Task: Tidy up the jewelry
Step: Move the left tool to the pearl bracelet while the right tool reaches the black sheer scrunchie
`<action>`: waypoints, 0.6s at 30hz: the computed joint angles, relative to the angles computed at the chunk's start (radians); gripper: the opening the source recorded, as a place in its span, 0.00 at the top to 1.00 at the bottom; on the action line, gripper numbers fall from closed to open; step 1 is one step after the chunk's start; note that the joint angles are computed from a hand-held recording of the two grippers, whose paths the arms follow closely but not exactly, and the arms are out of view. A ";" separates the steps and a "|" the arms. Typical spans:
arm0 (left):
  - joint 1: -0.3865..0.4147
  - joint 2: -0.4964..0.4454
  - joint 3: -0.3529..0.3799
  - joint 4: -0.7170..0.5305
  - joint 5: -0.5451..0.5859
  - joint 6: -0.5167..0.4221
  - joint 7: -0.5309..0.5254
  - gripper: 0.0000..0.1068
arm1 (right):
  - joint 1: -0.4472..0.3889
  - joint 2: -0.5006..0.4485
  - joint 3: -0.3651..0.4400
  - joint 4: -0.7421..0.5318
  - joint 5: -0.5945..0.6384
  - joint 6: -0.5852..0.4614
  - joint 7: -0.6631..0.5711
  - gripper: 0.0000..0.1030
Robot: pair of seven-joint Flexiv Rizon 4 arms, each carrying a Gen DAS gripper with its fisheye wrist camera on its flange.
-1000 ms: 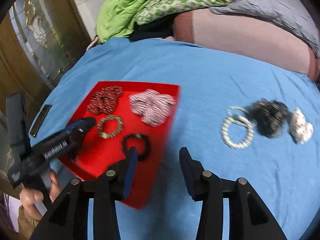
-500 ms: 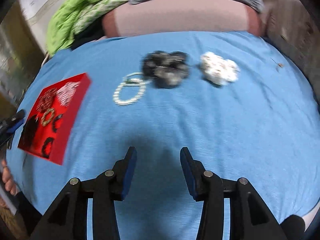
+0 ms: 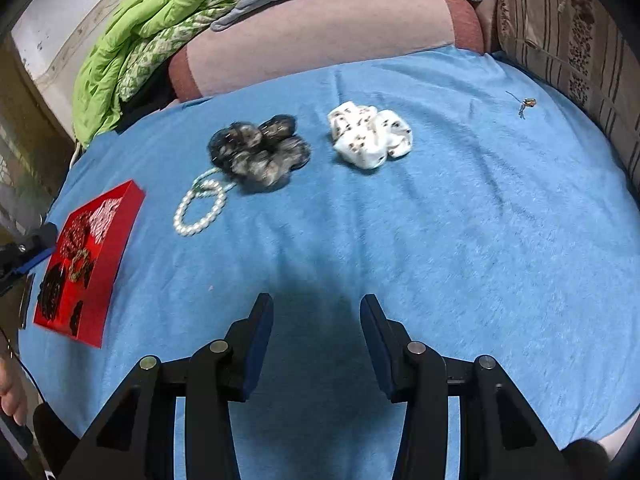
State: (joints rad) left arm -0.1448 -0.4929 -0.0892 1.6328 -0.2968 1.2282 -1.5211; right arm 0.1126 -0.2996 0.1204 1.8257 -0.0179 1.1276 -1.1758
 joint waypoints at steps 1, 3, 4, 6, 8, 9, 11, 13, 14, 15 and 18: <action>-0.004 -0.017 0.003 -0.022 0.002 -0.017 -0.009 0.56 | -0.007 -0.010 0.000 -0.015 0.008 -0.001 -0.009 0.51; -0.017 -0.062 0.017 -0.085 0.013 -0.074 -0.041 0.56 | -0.017 -0.032 -0.003 -0.044 0.019 -0.001 -0.018 0.48; -0.023 -0.088 0.022 -0.119 0.019 -0.100 -0.055 0.56 | -0.021 -0.041 -0.004 -0.056 0.022 0.001 -0.021 0.47; -0.033 -0.123 0.035 -0.166 0.039 -0.125 -0.077 0.56 | -0.030 -0.062 -0.002 -0.084 0.030 0.002 -0.033 0.47; -0.047 -0.161 0.055 -0.218 0.069 -0.152 -0.104 0.56 | -0.041 -0.084 0.009 -0.119 0.047 0.003 -0.058 0.47; -0.051 -0.180 0.063 -0.244 0.082 -0.166 -0.113 0.56 | -0.048 -0.098 0.021 -0.142 0.062 0.000 -0.076 0.47; -0.066 -0.223 0.087 -0.304 0.115 -0.199 -0.147 0.56 | -0.056 -0.121 0.040 -0.180 0.087 -0.009 -0.108 0.47; -0.061 -0.248 0.083 -0.336 0.125 -0.219 -0.157 0.56 | -0.058 -0.150 0.056 -0.225 0.108 -0.015 -0.139 0.46; -0.061 -0.263 0.084 -0.356 0.130 -0.231 -0.164 0.56 | -0.058 -0.163 0.062 -0.247 0.118 -0.019 -0.151 0.46; -0.061 -0.276 0.083 -0.374 0.135 -0.239 -0.169 0.56 | -0.060 -0.183 0.070 -0.280 0.131 -0.024 -0.164 0.46; -0.059 -0.302 0.078 -0.405 0.145 -0.252 -0.172 0.56 | -0.052 -0.227 0.071 -0.347 0.146 -0.029 -0.175 0.35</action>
State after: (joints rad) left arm -0.2040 -0.7953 -0.0115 1.2275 -0.1523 0.9764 -1.6927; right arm 0.0609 -0.5266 0.1918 1.4789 0.1280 1.0990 -1.3509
